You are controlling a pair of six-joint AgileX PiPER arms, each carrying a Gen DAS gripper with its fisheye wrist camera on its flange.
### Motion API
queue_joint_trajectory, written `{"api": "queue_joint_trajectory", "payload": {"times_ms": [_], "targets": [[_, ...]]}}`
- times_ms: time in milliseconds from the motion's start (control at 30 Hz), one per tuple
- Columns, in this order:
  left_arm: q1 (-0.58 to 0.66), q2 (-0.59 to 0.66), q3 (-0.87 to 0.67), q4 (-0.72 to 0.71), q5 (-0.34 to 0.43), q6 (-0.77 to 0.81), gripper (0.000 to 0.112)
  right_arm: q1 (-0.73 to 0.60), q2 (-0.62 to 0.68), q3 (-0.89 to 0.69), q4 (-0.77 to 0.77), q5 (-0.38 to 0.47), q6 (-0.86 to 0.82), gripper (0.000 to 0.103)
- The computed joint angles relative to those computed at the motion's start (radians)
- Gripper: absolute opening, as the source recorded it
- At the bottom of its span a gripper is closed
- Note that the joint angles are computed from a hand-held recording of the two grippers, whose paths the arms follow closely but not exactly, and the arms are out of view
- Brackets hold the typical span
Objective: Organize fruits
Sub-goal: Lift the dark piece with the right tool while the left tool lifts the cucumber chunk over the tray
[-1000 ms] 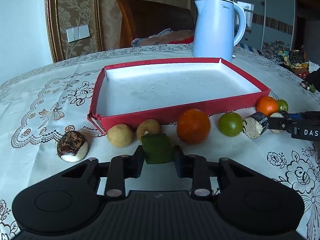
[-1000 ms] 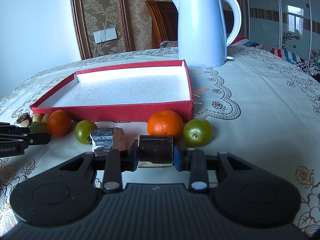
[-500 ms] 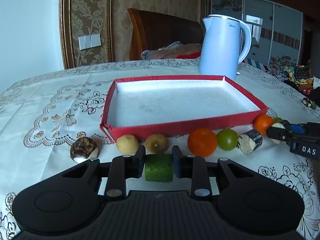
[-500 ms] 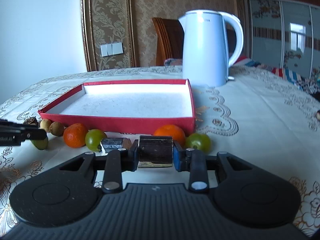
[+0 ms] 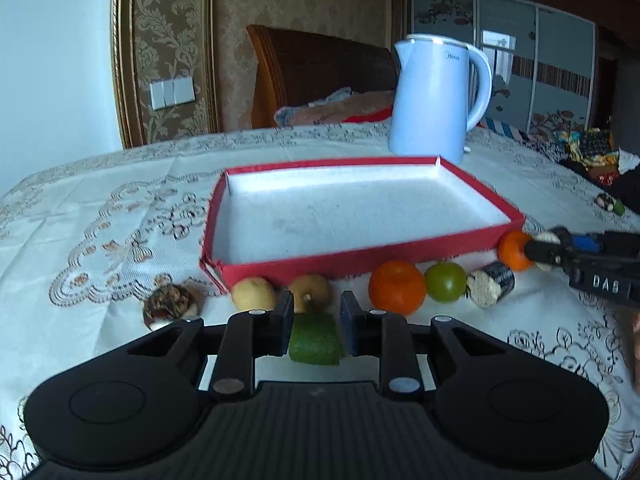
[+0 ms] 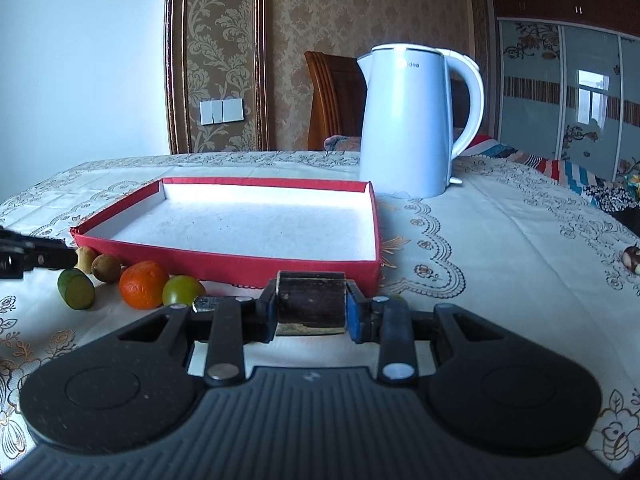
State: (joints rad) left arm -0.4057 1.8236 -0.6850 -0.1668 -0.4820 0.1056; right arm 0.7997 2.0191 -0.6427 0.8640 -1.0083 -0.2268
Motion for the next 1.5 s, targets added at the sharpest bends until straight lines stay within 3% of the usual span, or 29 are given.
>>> {"api": "queue_joint_trajectory", "payload": {"times_ms": [100, 167, 233, 400, 433, 467, 500, 533, 667, 833, 1133, 1333, 1500], "targets": [[-0.02, 0.018, 0.013, -0.057, -0.052, 0.023, 0.029, -0.004, 0.001, 0.002, -0.007, -0.002, 0.016, 0.031], [-0.025, 0.024, 0.004, -0.077, -0.045, 0.039, 0.057, -0.007, 0.003, -0.003, -0.007, 0.006, 0.017, 0.031], [-0.028, 0.035, 0.004, -0.086, -0.061, 0.044, 0.067, -0.013, 0.002, -0.001, -0.018, 0.012, 0.025, 0.031], [-0.03, 0.067, -0.047, -0.126, 0.006, 0.102, 0.067, -0.024, 0.005, -0.007, -0.031, 0.028, 0.028, 0.031], [-0.034, 0.075, -0.058, -0.157, 0.015, 0.131, 0.06, -0.025, 0.005, -0.01, -0.031, 0.033, 0.026, 0.031], [-0.032, 0.084, -0.068, -0.16, 0.031, 0.136, 0.038, -0.026, 0.006, -0.011, -0.032, 0.035, 0.027, 0.031], [-0.03, 0.088, -0.081, -0.179, 0.056, 0.153, 0.029, -0.028, 0.007, -0.012, -0.034, 0.036, 0.029, 0.031], [-0.025, 0.09, -0.083, -0.167, 0.06, 0.136, 0.028, -0.03, 0.007, -0.012, -0.037, 0.038, 0.033, 0.031], [-0.046, 0.087, -0.065, -0.259, 0.021, 0.208, 0.028, -0.033, 0.008, -0.01, -0.045, 0.041, 0.038, 0.031], [-0.054, 0.04, -0.059, -0.279, 0.023, 0.21, 0.028, -0.023, 0.007, -0.014, -0.036, 0.034, 0.008, 0.031], [-0.072, 0.059, -0.219, -0.442, 0.101, 0.359, 0.028, -0.025, -0.02, -0.088, 0.015, 0.008, -0.139, 0.031], [-0.073, 0.18, -0.435, -0.769, 0.146, 0.663, 0.028, -0.095, 0.005, -0.236, 0.013, 0.111, -0.237, 0.031], [-0.062, 0.298, -0.651, -1.119, 0.166, 1.025, 0.028, -0.175, 0.077, -0.44, 0.062, 0.287, -0.334, 0.031]]}}
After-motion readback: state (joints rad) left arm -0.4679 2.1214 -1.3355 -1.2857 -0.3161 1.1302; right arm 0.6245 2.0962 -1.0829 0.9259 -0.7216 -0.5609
